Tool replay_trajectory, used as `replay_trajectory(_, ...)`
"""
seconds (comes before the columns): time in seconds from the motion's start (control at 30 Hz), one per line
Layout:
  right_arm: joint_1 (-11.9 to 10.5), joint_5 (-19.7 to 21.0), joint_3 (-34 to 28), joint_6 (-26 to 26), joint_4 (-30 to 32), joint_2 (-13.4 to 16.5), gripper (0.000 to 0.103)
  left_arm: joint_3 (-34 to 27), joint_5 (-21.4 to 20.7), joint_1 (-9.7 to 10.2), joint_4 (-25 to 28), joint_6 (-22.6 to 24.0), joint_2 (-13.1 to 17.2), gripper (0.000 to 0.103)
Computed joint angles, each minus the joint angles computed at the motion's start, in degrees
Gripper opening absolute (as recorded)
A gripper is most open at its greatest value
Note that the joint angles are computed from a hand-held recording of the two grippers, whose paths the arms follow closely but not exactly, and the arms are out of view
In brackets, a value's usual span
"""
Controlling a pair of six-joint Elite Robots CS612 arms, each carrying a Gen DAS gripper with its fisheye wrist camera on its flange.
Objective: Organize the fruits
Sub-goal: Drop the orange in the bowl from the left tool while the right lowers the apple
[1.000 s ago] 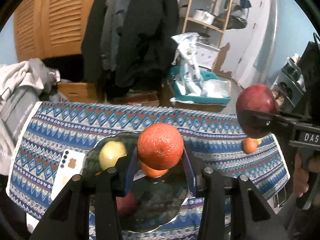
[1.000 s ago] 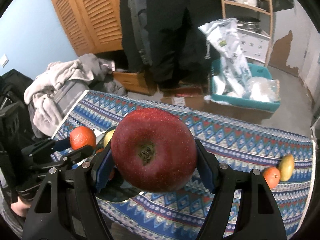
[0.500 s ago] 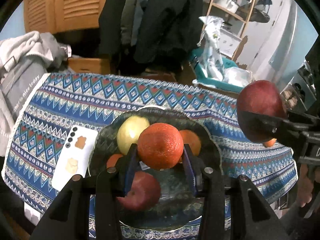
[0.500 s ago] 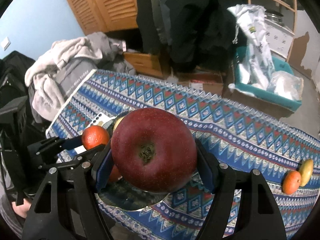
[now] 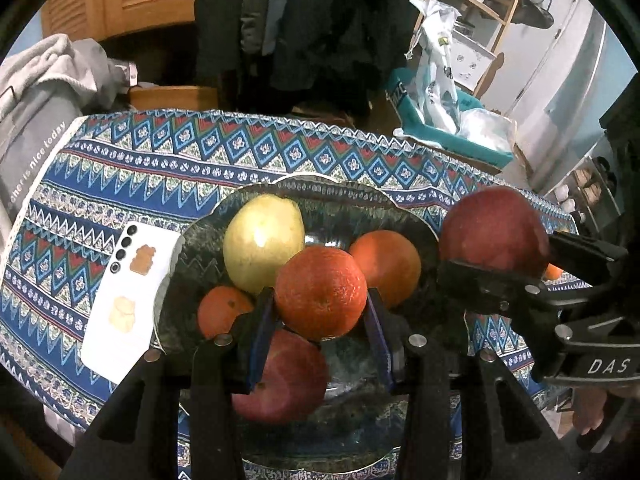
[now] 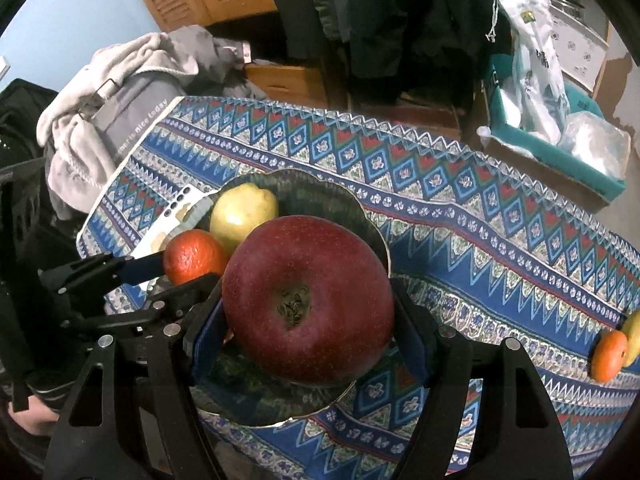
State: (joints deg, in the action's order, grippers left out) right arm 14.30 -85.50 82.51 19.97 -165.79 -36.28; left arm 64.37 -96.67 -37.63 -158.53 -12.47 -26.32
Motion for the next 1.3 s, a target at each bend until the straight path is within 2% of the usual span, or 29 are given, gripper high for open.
replay_trajectory(0.23,-0.11,0.47,0.01,0.01,0.80,0.14,0.074,-0.85,-0.57,0.16,2.63,-1.17,0.43,0.045)
replay_trajectory(0.33,-0.08,0.70,-0.03,-0.27,1.29,0.18,0.074,-0.76,-1.11,0.26,3.10,-1.81,0.24,0.053)
replay_trajectory(0.4,-0.04,0.81,-0.03,-0.29,1.53,0.21,0.074,-0.40,-1.08,0.27,3.00,-1.90,-0.01,0.054)
replay_trajectory(0.8,0.56,2.86,-1.44,-2.22,5.29,1.23,0.074,3.57,2.07,0.55,2.53,-3.41,-2.47,0.055)
replay_trajectory(1.0,1.11,2.55,-2.62,-3.01,7.54,2.10,0.074,5.00,3.60,0.55,3.49,-3.66,-3.28,0.060)
replay_trajectory(1.3,1.47,2.13,-3.33,-4.03,10.43,2.70,0.075,5.97,4.43,0.52,3.69,-4.59,-4.02,0.060)
